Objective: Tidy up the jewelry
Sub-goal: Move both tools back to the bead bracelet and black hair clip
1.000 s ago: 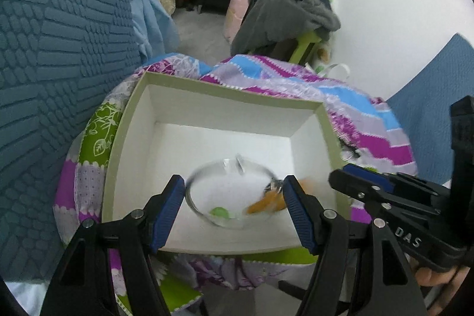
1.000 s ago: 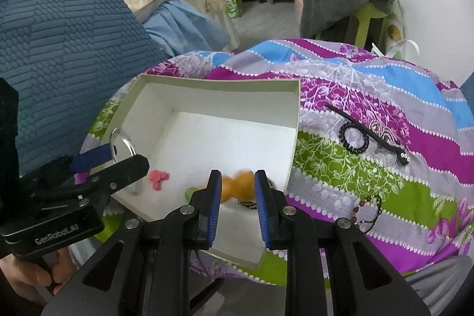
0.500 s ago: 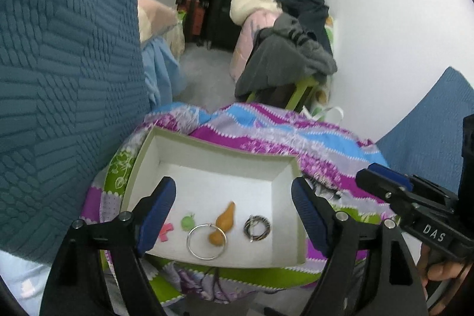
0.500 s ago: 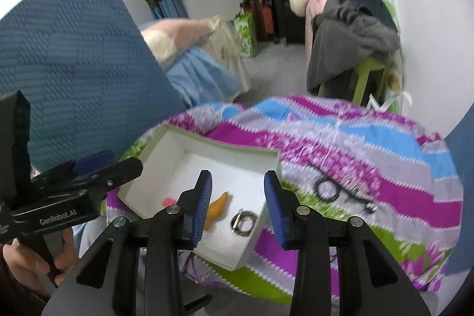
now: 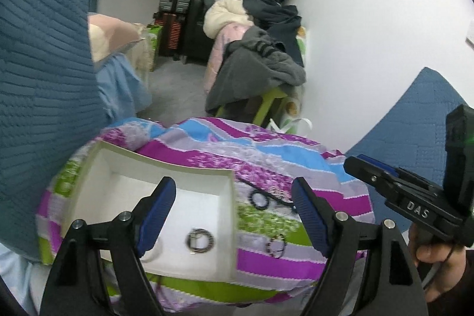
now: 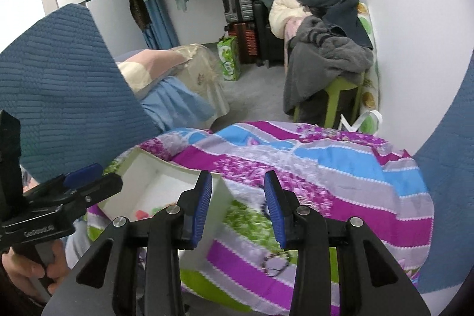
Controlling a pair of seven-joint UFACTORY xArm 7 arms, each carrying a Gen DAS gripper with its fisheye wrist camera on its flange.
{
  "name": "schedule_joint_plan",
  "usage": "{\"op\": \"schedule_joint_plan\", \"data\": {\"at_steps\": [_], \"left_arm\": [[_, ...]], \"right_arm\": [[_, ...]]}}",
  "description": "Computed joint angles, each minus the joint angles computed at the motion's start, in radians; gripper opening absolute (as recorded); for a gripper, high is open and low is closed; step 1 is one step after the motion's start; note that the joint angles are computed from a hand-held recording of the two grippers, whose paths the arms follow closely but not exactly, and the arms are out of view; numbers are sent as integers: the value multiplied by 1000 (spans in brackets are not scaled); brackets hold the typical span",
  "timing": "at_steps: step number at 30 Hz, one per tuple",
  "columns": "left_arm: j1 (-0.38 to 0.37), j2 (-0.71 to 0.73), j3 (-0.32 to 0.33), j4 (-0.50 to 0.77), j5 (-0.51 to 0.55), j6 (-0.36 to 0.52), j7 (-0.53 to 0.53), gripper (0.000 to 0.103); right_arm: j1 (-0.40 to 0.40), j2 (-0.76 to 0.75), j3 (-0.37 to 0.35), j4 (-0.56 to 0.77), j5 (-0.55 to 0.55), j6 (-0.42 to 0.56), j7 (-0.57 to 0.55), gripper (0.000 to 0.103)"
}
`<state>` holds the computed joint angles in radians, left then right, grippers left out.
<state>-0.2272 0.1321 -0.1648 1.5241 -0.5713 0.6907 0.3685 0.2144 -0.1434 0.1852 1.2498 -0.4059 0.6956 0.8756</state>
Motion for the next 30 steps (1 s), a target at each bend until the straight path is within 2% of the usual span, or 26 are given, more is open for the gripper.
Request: {"op": "schedule_joint_plan", "data": {"at_steps": [6, 11, 15, 21, 25, 26, 28, 30], "left_arm": [[-41, 0, -25, -42, -4, -42, -24, 80], [-75, 13, -46, -72, -3, -63, -34, 79], [-97, 40, -62, -87, -18, -48, -58, 79], [-138, 91, -74, -112, 53, -52, -119, 78], [-155, 148, -75, -90, 116, -35, -159, 78], [-160, 167, -76, -82, 134, -34, -168, 77], [-159, 201, -83, -63, 146, -17, -169, 66], [-168, 240, -85, -40, 173, 1, -185, 63]], "right_arm": [[-29, -72, -37, -113, 74, -41, -98, 34], [-48, -99, -69, -198, 164, -92, -227, 34], [-55, -89, -94, -241, 245, -124, -343, 34], [-58, -43, -129, -279, 383, -165, -532, 34], [-57, 20, -154, -287, 516, -189, -675, 34], [-58, 38, -157, -283, 549, -191, -710, 34], [-63, 67, -159, -278, 609, -191, -772, 33], [-69, 110, -156, -264, 667, -190, -848, 32]]}}
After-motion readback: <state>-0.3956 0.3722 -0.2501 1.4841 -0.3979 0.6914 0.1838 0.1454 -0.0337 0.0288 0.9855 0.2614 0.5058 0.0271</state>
